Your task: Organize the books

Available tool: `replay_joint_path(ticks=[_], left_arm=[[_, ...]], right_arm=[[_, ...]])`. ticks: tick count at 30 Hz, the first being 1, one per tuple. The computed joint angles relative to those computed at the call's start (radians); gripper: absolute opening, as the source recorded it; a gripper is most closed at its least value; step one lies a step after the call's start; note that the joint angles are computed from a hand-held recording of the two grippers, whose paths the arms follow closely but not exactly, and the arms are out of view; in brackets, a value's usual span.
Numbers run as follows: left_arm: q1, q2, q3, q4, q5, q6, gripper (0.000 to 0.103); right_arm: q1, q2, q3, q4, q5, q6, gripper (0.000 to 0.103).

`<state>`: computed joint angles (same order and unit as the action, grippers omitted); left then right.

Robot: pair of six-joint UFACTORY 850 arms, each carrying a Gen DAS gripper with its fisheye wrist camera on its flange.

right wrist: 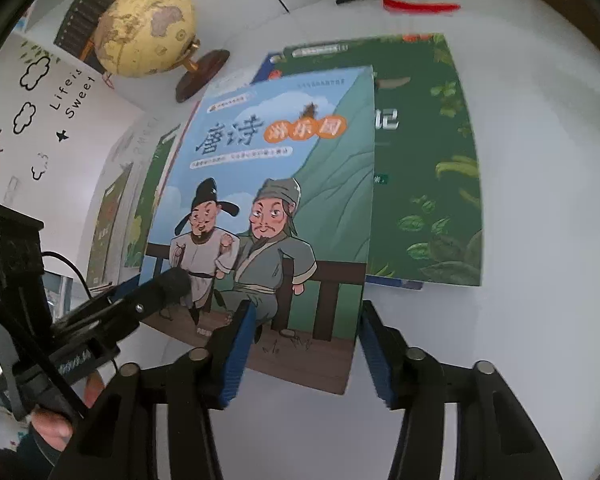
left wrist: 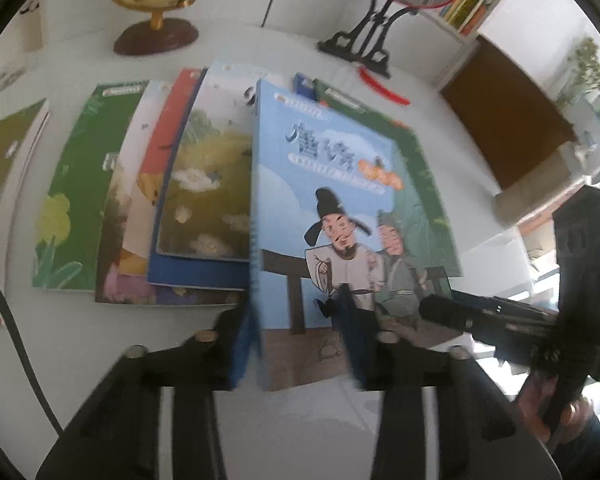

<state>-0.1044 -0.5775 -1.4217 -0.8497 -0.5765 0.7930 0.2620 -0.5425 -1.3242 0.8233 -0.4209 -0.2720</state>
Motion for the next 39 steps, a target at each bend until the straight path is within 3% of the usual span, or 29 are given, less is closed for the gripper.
replay_joint_path(ticks=[1, 5, 11, 16, 18, 21, 23, 27, 31, 34, 39], left_arm=[[0.01, 0.005, -0.001, -0.04, -0.028, 0.035, 0.018], [0.011, 0.009, -0.007, -0.094, -0.06, 0.088, 0.018], [-0.02, -0.027, -0.023, -0.053, -0.016, 0.055, 0.018], [-0.034, -0.012, -0.019, -0.013, 0.01, 0.063, 0.017], [-0.039, 0.001, -0.016, -0.023, 0.004, 0.091, 0.017], [-0.037, 0.006, -0.018, -0.046, -0.028, 0.107, 0.017], [-0.04, 0.013, -0.012, -0.057, -0.035, 0.115, 0.017], [-0.06, 0.063, 0.036, -0.061, 0.044, 0.165, 0.017], [-0.065, 0.083, 0.047, -0.052, 0.084, 0.167, 0.017], [-0.072, 0.109, 0.067, -0.032, 0.134, 0.171, 0.018], [-0.044, 0.143, 0.083, -0.067, 0.137, 0.163, 0.018]], right_arm=[[-0.004, 0.018, 0.016, 0.025, 0.01, -0.03, 0.041], [-0.026, 0.051, 0.054, 0.219, 0.014, -0.207, 0.037], [-0.014, 0.013, 0.036, 0.127, 0.027, -0.113, 0.036], [-0.013, 0.033, 0.06, 0.137, 0.061, -0.133, 0.026], [-0.007, 0.053, 0.07, 0.127, 0.083, -0.146, 0.024], [0.006, 0.072, 0.07, -0.015, 0.124, -0.047, 0.024], [0.001, 0.071, 0.072, 0.028, 0.118, -0.09, 0.024], [0.004, 0.085, 0.081, 0.103, 0.13, -0.181, 0.024], [0.015, 0.1, 0.075, 0.015, 0.142, -0.155, 0.024], [0.018, 0.11, 0.067, 0.043, 0.136, -0.218, 0.024], [0.037, 0.108, 0.031, -0.017, 0.132, -0.224, 0.024]])
